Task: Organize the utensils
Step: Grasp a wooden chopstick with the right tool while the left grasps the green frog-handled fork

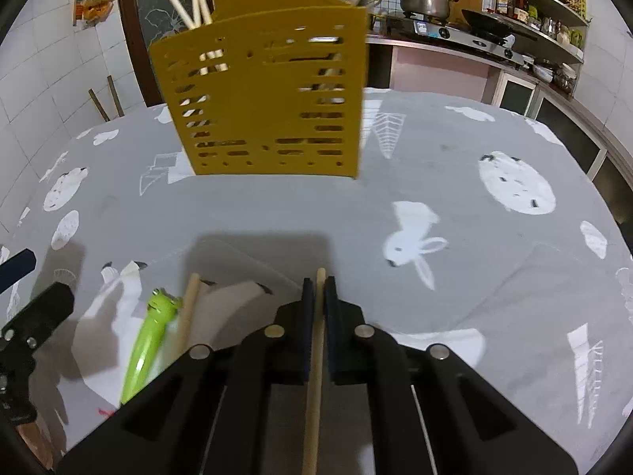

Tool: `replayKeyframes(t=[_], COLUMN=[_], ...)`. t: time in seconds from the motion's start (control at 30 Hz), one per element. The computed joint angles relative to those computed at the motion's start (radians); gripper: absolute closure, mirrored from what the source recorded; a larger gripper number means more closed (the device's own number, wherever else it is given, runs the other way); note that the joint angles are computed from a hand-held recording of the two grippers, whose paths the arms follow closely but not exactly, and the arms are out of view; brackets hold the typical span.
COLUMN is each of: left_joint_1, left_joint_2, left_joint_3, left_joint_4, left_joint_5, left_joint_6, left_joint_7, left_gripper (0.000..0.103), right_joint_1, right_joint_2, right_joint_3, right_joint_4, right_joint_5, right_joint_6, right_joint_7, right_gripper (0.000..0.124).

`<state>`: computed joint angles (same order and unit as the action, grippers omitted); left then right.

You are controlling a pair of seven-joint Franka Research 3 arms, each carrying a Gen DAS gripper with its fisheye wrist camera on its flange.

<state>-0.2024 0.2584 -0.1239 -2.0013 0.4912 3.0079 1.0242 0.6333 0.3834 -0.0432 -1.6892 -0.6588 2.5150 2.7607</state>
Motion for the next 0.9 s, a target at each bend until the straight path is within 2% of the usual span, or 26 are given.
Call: replayKeyframes(t=[0.1,0.2,0.3,0.43,0.5,0.57,0.67,0.83,0.9], left_joint_1=[0.026,-0.006,0.003,0.001,-0.019,-0.008,0.009,-0.013,-0.003], left_joint_2=[0.017,0.027,0.034,0.054,0.064,0.076,0.098,0.135,0.15], left_joint_3=[-0.058,-0.044,-0.068,-0.084,-0.068,-0.083,-0.107,-0.091,-0.105], left_joint_4=[0.016,0.027,0.027,0.051,0.066,0.076,0.098,0.149,0.173], left_joint_5=[-0.067,-0.054,-0.091,-0.127,-0.116,-0.142,-0.192,-0.197,-0.219], left_joint_6=[-0.026,-0.041,-0.035,-0.071,-0.1,-0.116,-0.14,-0.167,-0.182], left_joint_7=[0.075,0.076,0.111,0.149,0.143,0.168,0.211,0.222,0.246], left_gripper=[0.005,0.005,0.006,0.019,0.027,0.034,0.039,0.046,0.05], right_joint_1=[-0.006,-0.028,-0.05,-0.08,-0.088,-0.091,-0.093,-0.098,-0.101], right_joint_2=[-0.04,-0.09,-0.124,-0.14,-0.141,-0.136,-0.134,-0.131,-0.132], right_joint_3=[-0.007,-0.002,0.009,0.029,0.034,0.037,0.038,0.039,0.04], right_joint_4=[-0.05,-0.118,-0.162,-0.191,-0.199,-0.199,-0.2,-0.203,-0.204], right_joint_5=[-0.021,-0.038,-0.062,-0.069,-0.071,-0.073,-0.072,-0.057,-0.043], right_joint_6=[0.003,0.022,0.034,0.055,0.066,0.069,0.073,0.083,0.086], right_joint_7=[0.015,0.047,0.076,0.09,0.095,0.098,0.103,0.098,0.088], right_gripper=[0.118,0.118,0.118,0.118,0.118,0.118,0.118,0.118,0.118])
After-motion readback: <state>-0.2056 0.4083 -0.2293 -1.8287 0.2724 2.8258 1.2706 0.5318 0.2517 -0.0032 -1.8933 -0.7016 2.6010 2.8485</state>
